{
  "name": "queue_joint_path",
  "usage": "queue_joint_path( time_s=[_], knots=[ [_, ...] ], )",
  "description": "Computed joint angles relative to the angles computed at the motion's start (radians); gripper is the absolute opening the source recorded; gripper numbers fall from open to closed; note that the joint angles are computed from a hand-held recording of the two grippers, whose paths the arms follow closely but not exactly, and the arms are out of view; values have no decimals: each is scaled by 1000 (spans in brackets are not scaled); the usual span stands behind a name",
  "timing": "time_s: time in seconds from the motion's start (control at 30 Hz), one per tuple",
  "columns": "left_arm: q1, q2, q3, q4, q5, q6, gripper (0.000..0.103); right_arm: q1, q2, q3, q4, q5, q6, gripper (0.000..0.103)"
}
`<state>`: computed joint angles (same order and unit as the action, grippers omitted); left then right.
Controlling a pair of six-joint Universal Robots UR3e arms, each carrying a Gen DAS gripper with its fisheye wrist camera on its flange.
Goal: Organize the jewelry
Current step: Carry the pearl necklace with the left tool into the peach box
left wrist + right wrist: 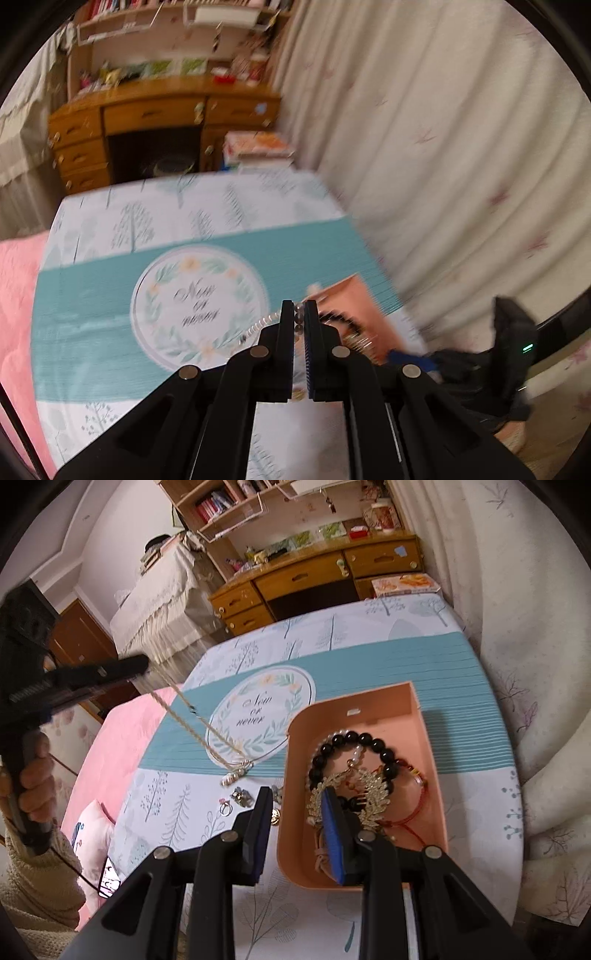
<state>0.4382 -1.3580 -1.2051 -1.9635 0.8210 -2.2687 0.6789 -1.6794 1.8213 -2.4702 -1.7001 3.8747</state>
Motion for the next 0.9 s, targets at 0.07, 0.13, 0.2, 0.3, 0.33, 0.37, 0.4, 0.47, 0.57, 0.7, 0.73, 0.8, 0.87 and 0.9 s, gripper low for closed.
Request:
queue_joint_path(
  time_s=[0.07,0.13,0.2,0.3,0.33,0.37,0.4,0.47,0.57,0.7,0.73,0.8,0.87,0.9],
  knots=[
    [-7,-4,65,-50,-39,0,3,1,-20,19,-12,-10,9,27],
    [-21,-12,131,-88,-82,-8,3,2,-38,36,-18,-20,17,27],
    [-51,-24,180,-108,-107,-21,3,0,-56,54,-23,-33,26,27],
    [-123,-41,196,-76,-106,-65,3,-4,-80,82,-30,-45,37,27],
    [-153,-43,187,-47,-97,-90,3,-5,-87,90,-32,-46,41,27],
    [-189,-48,170,-5,-82,-122,3,-7,-96,101,-35,-48,44,27],
    [-216,-55,151,29,-70,-143,3,-10,-105,112,-37,-49,48,27],
    [-284,-66,104,122,-35,-211,3,-15,-121,132,-42,-49,54,27],
    [-352,-61,2,276,28,-286,3,-20,-145,161,-45,-52,59,27],
    [-446,-63,-150,497,143,-391,3,-34,-164,194,-56,-39,60,27],
    [-455,-64,-176,526,158,-399,5,-35,-166,198,-57,-38,60,27],
    [-468,-59,-239,576,187,-409,11,-37,-166,207,-63,-34,61,27],
    [-478,-41,-313,628,215,-425,26,-40,-165,216,-68,-27,60,27],
    [-476,-26,-354,649,225,-426,36,-40,-163,217,-68,-24,59,27]
  ],
)
